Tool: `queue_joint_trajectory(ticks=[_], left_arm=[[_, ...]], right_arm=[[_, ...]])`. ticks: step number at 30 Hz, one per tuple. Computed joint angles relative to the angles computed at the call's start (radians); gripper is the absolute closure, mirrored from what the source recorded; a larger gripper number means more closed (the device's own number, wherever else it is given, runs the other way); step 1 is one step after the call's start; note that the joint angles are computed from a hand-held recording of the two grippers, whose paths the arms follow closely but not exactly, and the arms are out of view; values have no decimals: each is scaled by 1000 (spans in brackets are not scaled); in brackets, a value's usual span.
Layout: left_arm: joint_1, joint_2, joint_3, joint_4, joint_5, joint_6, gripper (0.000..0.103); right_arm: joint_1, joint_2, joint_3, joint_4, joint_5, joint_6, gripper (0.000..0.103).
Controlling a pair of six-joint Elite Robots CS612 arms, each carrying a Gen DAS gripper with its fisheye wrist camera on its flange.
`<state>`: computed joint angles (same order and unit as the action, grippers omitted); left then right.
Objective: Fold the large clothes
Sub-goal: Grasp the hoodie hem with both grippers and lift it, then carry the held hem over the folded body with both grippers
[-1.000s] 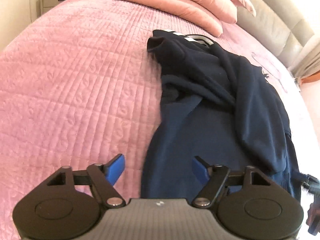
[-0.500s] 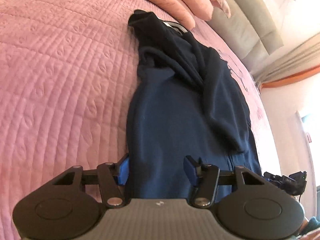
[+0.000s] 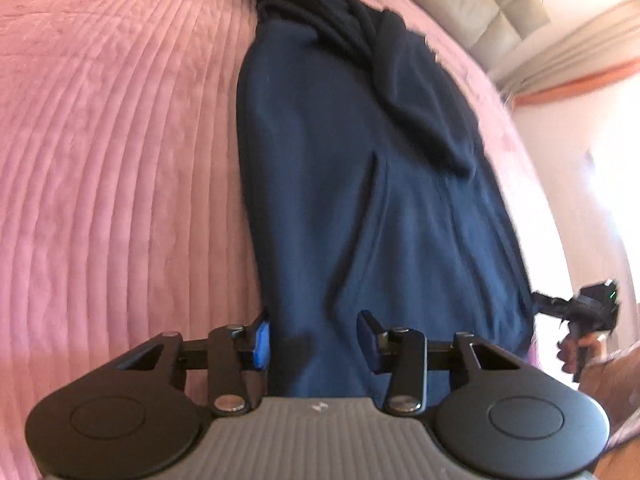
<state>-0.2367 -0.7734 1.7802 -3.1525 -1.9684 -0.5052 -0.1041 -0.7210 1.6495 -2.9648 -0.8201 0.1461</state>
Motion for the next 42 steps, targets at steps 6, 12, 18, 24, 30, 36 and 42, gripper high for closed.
queue_joint_trajectory(ticks=[6,12,18,24,30,36,42], left_arm=[[-10,-11,74,-74,-42,-67,62],[-18,-7,96,-117,-34,-82,69],[-58,-6,122,-276,92,-108,85],[-49,22,119,-548,131,-213,86],[-33,52,13,-699,201,-286,90],[-17,87,-181,-613,308,-238,90],[7,180,-425,-451,358,-282,90]], right_arm=[[-1,-31,75,-10,6,-9,37],[1,-39,134,-87,-6,36,70],[17,-31,191,-378,-65,174,92],[12,-17,158,-540,-6,276,92],[36,31,-13,-700,-7,482,92],[71,88,-254,-643,-94,466,92],[96,181,-513,-427,-207,378,92]])
